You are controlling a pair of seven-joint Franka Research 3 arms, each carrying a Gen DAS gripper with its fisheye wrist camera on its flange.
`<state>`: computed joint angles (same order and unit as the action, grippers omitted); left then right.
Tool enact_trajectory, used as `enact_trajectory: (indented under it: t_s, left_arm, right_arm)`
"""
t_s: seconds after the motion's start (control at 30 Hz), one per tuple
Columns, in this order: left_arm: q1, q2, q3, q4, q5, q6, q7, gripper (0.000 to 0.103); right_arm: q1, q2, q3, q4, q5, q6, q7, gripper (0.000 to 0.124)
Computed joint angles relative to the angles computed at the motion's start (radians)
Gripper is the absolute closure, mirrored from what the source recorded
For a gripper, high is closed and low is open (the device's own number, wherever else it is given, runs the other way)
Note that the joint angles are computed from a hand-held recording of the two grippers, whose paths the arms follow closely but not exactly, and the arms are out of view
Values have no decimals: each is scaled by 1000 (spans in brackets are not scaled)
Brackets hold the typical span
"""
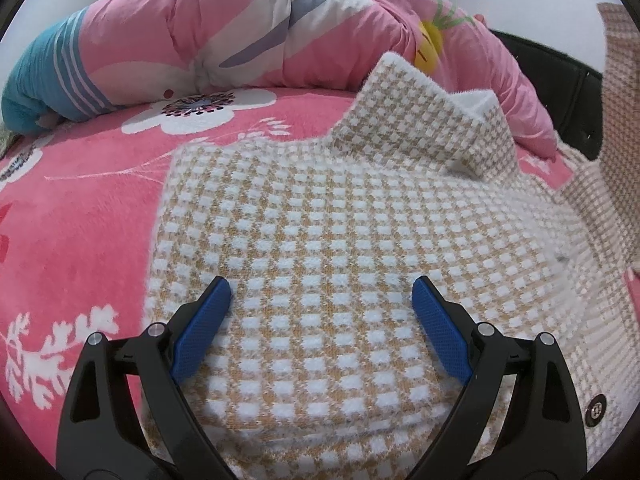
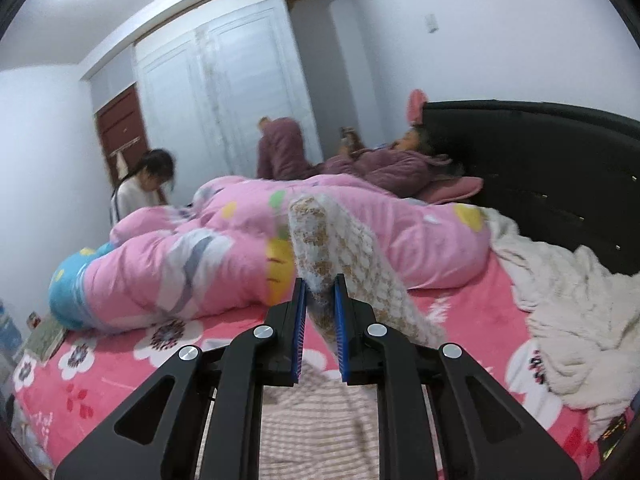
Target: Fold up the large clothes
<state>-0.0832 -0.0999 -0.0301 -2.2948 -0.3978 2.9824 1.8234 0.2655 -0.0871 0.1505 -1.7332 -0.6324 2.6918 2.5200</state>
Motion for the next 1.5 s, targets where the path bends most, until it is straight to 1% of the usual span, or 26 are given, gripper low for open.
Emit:
enact_trajectory:
  t_s: [0.13,0.27,0.37,0.43,0.53,0.57,0.6,0.63,0.67,0.7,0.73,0.87,0.93,1.03,1.07,1.1,1.17,1.2,1.23,1.27,1.33,1.37,1.4,1.43,1.47,1.5]
  left_arm:
    - [-49,-5,36,2,-189,7,153,14]
    - [-84,-8,60,15,-440,5,358,14]
    - [-84,-20,63,22,-606,-17,492,14]
    - [-69,-26,52,25,-666,-29,538,14]
    - [-51,-50,32,12,-688,-17,541,14]
    - [-53,-70,37,4,-710,-18,557,14]
    - [-62,-92,52,-1,-753,-34,598,14]
    - [-73,-128,68,-12,-804,-57,650,14]
    - [-72,-152,68,-26,-805,-61,662,14]
    - [-73,-180,68,-44,-791,-67,671,14]
    - [-75,-204,72,-60,-770,-76,676,14]
    - [-73,-259,78,-114,-628,-99,609,14]
    - [-82,-265,91,-116,-583,-113,572,14]
    - [-108,-235,120,-72,-545,-155,523,16]
    - [-108,-217,120,-49,-531,-170,497,23]
    - [-100,-194,113,-22,-507,-187,459,25]
    - [-61,-117,74,59,-396,-214,338,33]
    - [-38,-70,54,107,-325,-239,270,35]
    - [-17,-36,36,139,-264,-264,212,40]
    - [6,11,18,187,-183,-305,134,47]
    - [43,122,-8,317,-46,-447,-1,50]
    - [53,153,-19,353,8,-478,-49,53]
    - [60,169,-31,373,46,-477,-83,56]
    - [69,169,-43,377,65,-473,-95,69]
    - [71,163,-53,377,129,-462,-138,82]
    - [71,152,-60,370,200,-448,-179,89]
  right_arm:
    - [46,69,8,63,61,-5,-56,110]
    - [107,136,-1,81,233,43,-169,110]
    - [146,209,11,100,411,66,-319,110]
    - [169,260,23,120,494,56,-393,110]
    - [154,338,89,150,740,10,-588,110]
    - [144,360,113,160,820,-17,-648,109]
    - [134,388,132,182,889,-73,-697,107]
    - [135,407,135,199,926,-127,-715,100]
    - [134,419,135,207,958,-169,-733,92]
    - [127,422,138,198,1002,-205,-762,87]
    - [128,405,133,172,1029,-208,-780,81]
    - [119,280,102,-8,1155,-140,-891,69]
    - [113,184,78,-130,1236,-91,-961,69]
    - [128,62,28,-288,1257,-33,-990,69]
    - [131,13,13,-347,1263,-16,-1009,69]
    - [135,-20,3,-388,1258,-2,-1013,69]
    - [140,-89,-15,-475,1255,31,-1028,69]
    - [143,-129,-26,-524,1265,48,-1041,69]
    - [148,-158,-36,-560,1276,64,-1047,69]
    - [157,-193,-50,-606,1303,84,-1062,69]
    - [169,-229,-69,-654,1332,103,-1077,69]
    - [172,-242,-73,-675,1339,117,-1080,69]
    - [172,-256,-74,-695,1338,129,-1079,69]
    - [172,-264,-69,-709,1330,143,-1072,69]
    - [174,-276,-72,-724,1325,151,-1073,69]
    - [176,-286,-76,-735,1320,159,-1078,69]
